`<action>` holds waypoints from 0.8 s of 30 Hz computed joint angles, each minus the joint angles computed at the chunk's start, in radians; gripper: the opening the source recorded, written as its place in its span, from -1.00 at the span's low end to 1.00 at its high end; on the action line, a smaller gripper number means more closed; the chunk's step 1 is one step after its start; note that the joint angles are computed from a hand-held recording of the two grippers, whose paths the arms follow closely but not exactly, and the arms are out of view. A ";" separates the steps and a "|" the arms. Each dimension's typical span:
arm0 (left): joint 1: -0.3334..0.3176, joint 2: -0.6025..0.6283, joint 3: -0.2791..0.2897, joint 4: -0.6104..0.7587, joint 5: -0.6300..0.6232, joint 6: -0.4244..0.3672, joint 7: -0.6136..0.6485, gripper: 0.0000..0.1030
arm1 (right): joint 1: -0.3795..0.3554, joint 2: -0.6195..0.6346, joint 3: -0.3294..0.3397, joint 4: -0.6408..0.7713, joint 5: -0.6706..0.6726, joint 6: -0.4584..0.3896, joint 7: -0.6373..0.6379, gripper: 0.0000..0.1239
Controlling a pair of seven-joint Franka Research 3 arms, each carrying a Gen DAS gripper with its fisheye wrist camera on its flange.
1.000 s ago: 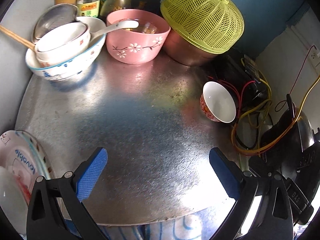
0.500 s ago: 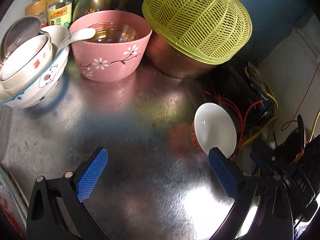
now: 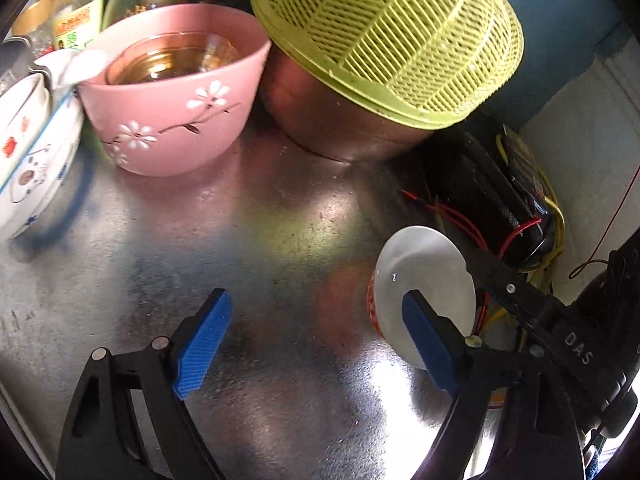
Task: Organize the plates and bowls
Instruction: 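Lower the open right gripper onto the second small bowl's rim, then close the right gripper on the bowl rim and lift it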
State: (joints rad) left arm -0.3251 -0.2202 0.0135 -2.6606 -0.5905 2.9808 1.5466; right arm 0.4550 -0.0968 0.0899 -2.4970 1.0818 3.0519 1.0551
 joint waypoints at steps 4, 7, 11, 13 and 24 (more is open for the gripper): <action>-0.018 0.037 0.004 0.031 -0.047 -0.010 0.043 0.58 | -0.029 0.020 0.011 -0.004 -0.139 -0.002 0.118 -0.09; -0.023 0.074 -0.008 0.067 -0.122 -0.028 0.105 0.43 | -0.052 0.027 0.013 -0.008 -0.255 -0.019 0.217 -0.09; -0.001 0.118 -0.052 0.111 -0.175 -0.059 0.167 0.08 | -0.067 0.036 0.009 -0.007 -0.347 -0.043 0.282 -0.13; 0.018 0.145 -0.076 0.135 -0.188 -0.079 0.185 -0.10 | -0.068 0.036 0.006 -0.005 -0.351 -0.054 0.274 -0.17; 0.124 0.205 -0.191 0.195 -0.324 -0.131 0.324 -0.51 | -0.076 0.038 0.004 0.005 -0.349 -0.129 0.243 -0.35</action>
